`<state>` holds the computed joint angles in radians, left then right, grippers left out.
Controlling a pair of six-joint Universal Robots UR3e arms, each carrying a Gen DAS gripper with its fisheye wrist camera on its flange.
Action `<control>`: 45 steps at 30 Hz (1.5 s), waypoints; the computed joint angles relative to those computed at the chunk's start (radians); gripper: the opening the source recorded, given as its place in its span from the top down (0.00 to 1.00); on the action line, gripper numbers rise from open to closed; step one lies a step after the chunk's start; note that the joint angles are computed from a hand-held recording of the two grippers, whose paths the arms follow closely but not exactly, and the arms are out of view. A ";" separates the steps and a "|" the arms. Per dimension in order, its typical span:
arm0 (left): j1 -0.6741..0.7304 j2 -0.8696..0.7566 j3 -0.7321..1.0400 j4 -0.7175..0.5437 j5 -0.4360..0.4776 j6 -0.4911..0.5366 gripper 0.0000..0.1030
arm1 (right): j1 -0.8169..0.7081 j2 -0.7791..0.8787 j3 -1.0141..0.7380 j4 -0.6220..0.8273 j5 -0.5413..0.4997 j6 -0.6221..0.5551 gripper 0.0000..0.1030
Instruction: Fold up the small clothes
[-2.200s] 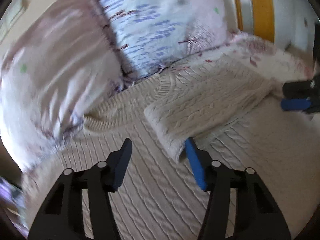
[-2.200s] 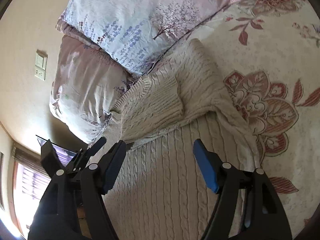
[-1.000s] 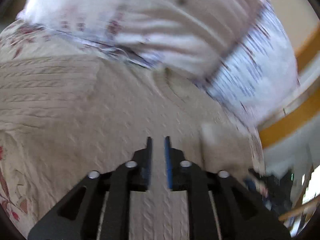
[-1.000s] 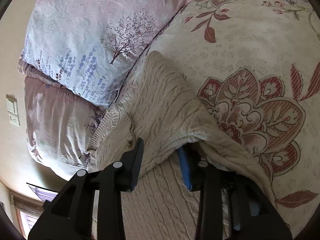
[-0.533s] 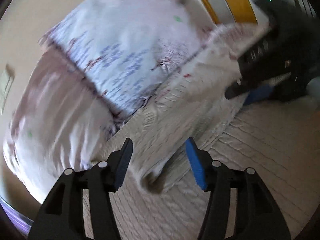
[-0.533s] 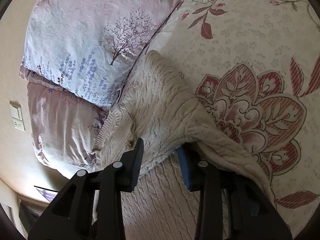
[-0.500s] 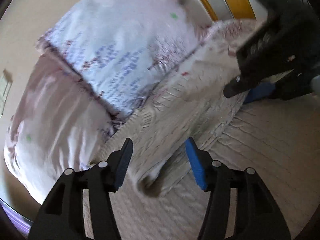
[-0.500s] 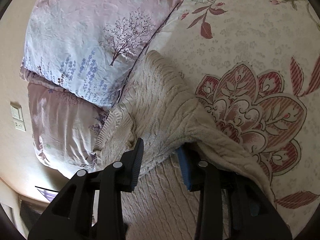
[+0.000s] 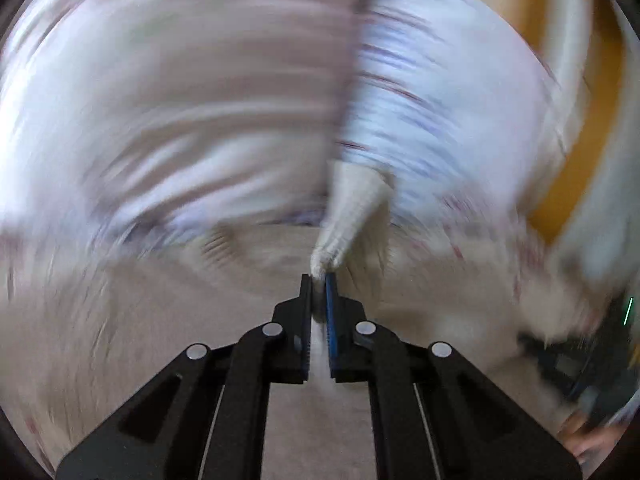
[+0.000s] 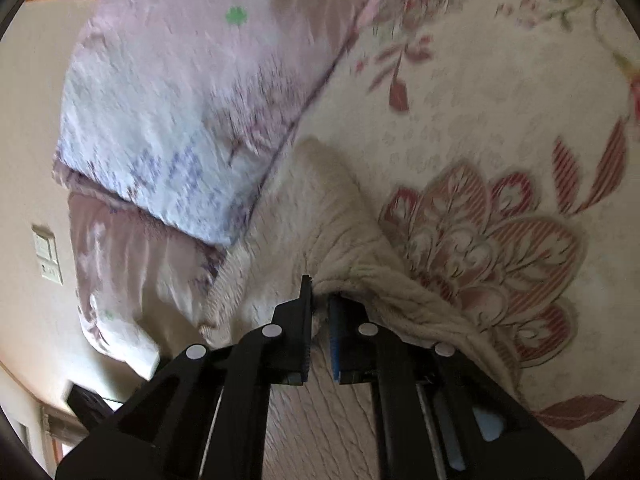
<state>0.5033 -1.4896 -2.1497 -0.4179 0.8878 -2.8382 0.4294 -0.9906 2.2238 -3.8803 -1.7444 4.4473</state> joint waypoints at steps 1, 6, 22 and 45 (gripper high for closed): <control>0.079 0.006 0.009 -0.102 -0.047 0.003 0.94 | 0.007 -0.003 0.010 -0.016 -0.025 0.008 0.93; 0.245 0.014 -0.006 -0.436 -0.065 0.146 0.94 | 0.050 -0.021 -0.001 0.043 -0.104 0.078 0.93; 0.282 -0.088 0.036 -0.363 -0.011 0.149 0.93 | 0.129 -0.052 -0.135 0.341 -0.179 0.032 0.93; 1.072 -0.256 0.374 -1.080 -0.117 0.529 0.65 | 0.322 0.074 -0.452 0.448 -0.102 -0.350 0.28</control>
